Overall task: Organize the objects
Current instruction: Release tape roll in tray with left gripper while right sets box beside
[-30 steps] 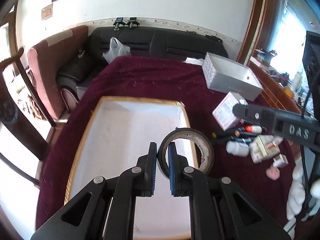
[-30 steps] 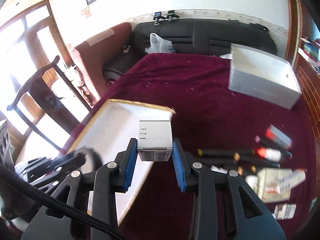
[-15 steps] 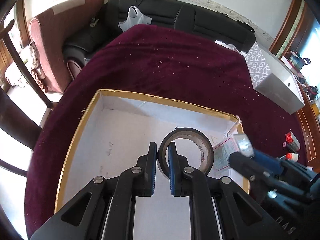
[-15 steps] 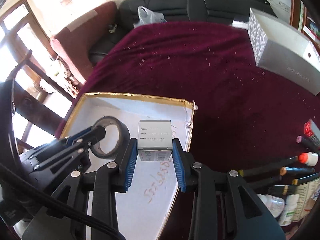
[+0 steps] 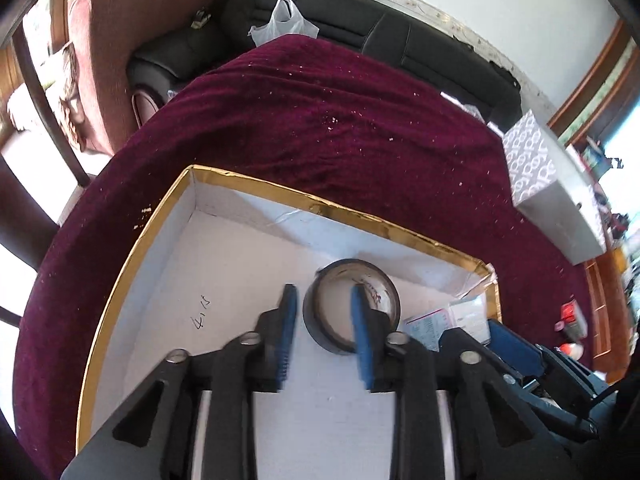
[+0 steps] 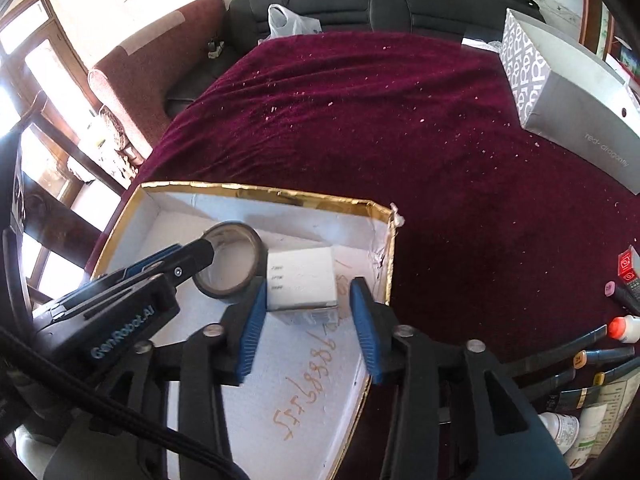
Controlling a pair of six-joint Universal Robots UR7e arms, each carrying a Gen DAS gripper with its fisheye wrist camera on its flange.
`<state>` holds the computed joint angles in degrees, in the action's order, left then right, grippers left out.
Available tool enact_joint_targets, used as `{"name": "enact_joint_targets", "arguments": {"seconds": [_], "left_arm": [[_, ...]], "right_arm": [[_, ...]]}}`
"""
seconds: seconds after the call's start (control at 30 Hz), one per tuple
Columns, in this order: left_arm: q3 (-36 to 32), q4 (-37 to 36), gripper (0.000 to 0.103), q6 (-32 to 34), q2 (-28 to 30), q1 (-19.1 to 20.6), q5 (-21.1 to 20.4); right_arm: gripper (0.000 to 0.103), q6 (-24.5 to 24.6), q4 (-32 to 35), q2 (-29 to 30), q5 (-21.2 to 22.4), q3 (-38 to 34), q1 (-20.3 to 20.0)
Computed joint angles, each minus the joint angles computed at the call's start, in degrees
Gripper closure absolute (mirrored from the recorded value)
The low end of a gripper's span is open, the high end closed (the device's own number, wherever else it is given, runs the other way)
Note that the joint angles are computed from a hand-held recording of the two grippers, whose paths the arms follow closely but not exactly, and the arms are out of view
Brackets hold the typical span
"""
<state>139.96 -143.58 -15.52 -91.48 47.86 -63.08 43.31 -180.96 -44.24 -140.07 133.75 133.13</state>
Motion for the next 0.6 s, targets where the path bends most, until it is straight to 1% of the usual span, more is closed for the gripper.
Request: {"name": "enact_joint_targets", "arguments": {"seconds": [0.03,0.07,0.1,0.17,0.23,0.3,0.33,0.37,0.43,0.47,0.5,0.53,0.57,0.6], "left_arm": [[-0.12,0.02,0.07,-0.2,-0.51,0.33,-0.98],[-0.21,0.37,0.066,-0.55,-1.49,0.49,-1.97],[-0.35,0.89,0.065,-0.85,-2.33,0.48,-2.44],[-0.54,3.0,0.065,-1.9,-4.7,-0.42,-2.63],[-0.56,6.14,0.063,-2.75,-7.36,-2.25,-1.61],[-0.32,10.86,0.063,-4.77,-11.38,-5.04,-0.74],[0.04,12.81,0.063,-5.82,-13.95,-6.42,-1.3],[0.69,14.95,0.061,-6.95,-17.42,-8.33,-2.56],[2.06,18.56,0.052,-8.37,-23.61,-12.17,-5.2],[3.15,20.39,0.045,-9.46,-27.17,-14.86,-6.58],[4.43,22.11,0.043,-10.96,-30.59,-17.9,-7.58],[5.32,23.61,0.042,-12.19,-32.96,-20.24,-8.12],[6.52,25.37,0.042,-13.66,-35.23,-23.24,-8.81],[7.4,26.31,0.042,-14.61,-36.2,-25.27,-9.55]], "right_arm": [[0.051,-0.29,-1.18,-0.49,-0.08,0.48,0.35],[0.044,-0.31,-2.38,-1.16,-0.26,1.07,0.87],[0.039,-0.23,-3.45,-1.89,-0.44,1.7,1.46],[0.039,0.27,-4.83,-4.07,-0.79,3.18,3.33],[0.038,2.07,-3.04,-6.89,-1.89,4.33,5.34],[0.031,6.02,0.39,-11.88,-3.12,7.38,8.51],[0.03,8.1,2.68,-13.79,-3.64,8.5,9.68],[0.03,11.94,7.37,-16.97,-4.57,10.2,11.31],[0.03,18.5,15.45,-22.49,-5.37,13.19,13.66],[0.03,21.55,19.31,-25.0,-5.32,14.43,14.48],[0.03,25.79,24.4,-28.68,-4.86,16.45,15.18],[0.03,28.21,27.09,-30.65,-4.35,17.54,15.42],[0.03,29.67,27.94,-31.96,-3.65,18.85,15.3],[0.03,29.77,26.82,-33.23,-2.13,20.89,14.28]]}}
